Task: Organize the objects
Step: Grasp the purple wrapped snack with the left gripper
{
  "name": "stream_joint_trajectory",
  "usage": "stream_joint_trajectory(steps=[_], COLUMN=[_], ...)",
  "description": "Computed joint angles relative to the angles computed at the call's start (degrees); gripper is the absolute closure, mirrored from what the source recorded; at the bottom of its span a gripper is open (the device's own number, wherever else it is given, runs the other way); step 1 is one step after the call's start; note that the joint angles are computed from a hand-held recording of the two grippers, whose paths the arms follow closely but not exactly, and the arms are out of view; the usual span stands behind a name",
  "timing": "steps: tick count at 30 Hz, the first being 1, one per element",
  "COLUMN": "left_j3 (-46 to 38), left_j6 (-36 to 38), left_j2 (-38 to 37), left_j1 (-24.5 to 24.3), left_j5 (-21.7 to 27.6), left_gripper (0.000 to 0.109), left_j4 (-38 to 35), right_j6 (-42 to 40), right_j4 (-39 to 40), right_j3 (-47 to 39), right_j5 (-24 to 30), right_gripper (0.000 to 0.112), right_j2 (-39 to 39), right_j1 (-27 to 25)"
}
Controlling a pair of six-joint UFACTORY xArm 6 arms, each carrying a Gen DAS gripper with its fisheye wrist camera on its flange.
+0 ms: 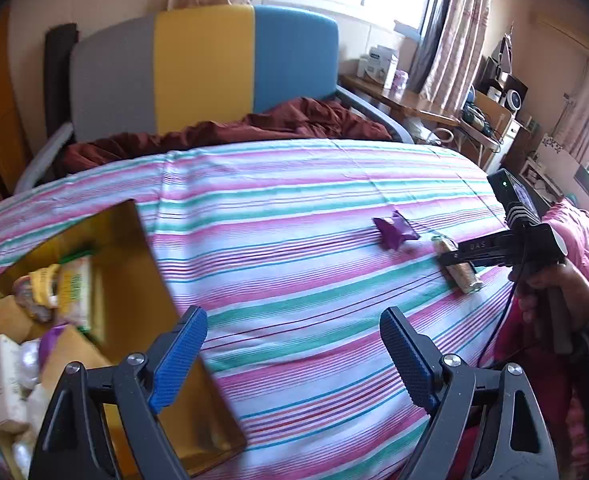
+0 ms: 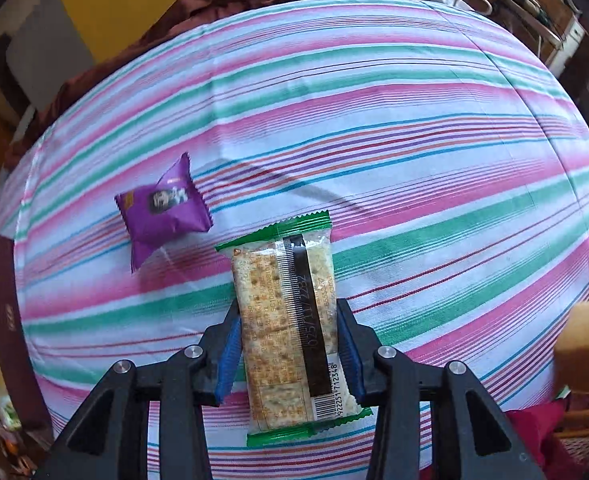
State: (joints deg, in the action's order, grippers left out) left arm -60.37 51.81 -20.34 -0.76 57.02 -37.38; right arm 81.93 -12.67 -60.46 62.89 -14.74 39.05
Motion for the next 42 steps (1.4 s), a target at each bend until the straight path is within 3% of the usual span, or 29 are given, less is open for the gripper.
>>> stream_joint_trajectory(steps=[11,23,27,29,30,32,33,42], left_j3=[-3.31,-12.83,-14.55,-16.71,-17.94,-20.35,-20.41,-9.27], left_j6=[7.24,15.82,15.72,13.08,12.11,8.62,7.06,-6.32], left_j2=[8.51,23.10,26.49,28.67,29.49,30.76,30.70,20.82], left_j1=[-18.05,-27.43,-29.18,-29.45,-29.23,-28.65,-28.53,-22.75], left_j5=[-12.18,-16.49,-17.72,-16.65,-15.18,-11.87,-11.37,-10.32], left_gripper=[0.020,0.020,0.021,0.030,0.036,0.060,0.067,0.070], left_j4=[7.57,11.72,14.55,15.71,15.32,14.49,14.66,13.28], right_j6=[1.88,4.79,4.64,4.53,4.40,4.17,4.08,-0.05], right_j4=[0.36,1.92,2.29,2.29,2.32,2.33,2.29,1.36], right_j3=[4.92,12.61,13.90,14.23,14.37,14.53,14.57,11.50], right_j5=[-2.32,-7.17,-7.52,-7.18,-6.96,-6.41,-6.10,-0.13], right_gripper=[0.069,0.066,0.063,0.063,0.063,0.063,0.063,0.061], right_j2=[-5.20,-13.47,-15.16,-15.79,-16.09,-16.59,-16.81,-15.63], right_j1=[-0.30,-1.30,-1.39,-1.34,-1.32,-1.23,-1.14,0.47])
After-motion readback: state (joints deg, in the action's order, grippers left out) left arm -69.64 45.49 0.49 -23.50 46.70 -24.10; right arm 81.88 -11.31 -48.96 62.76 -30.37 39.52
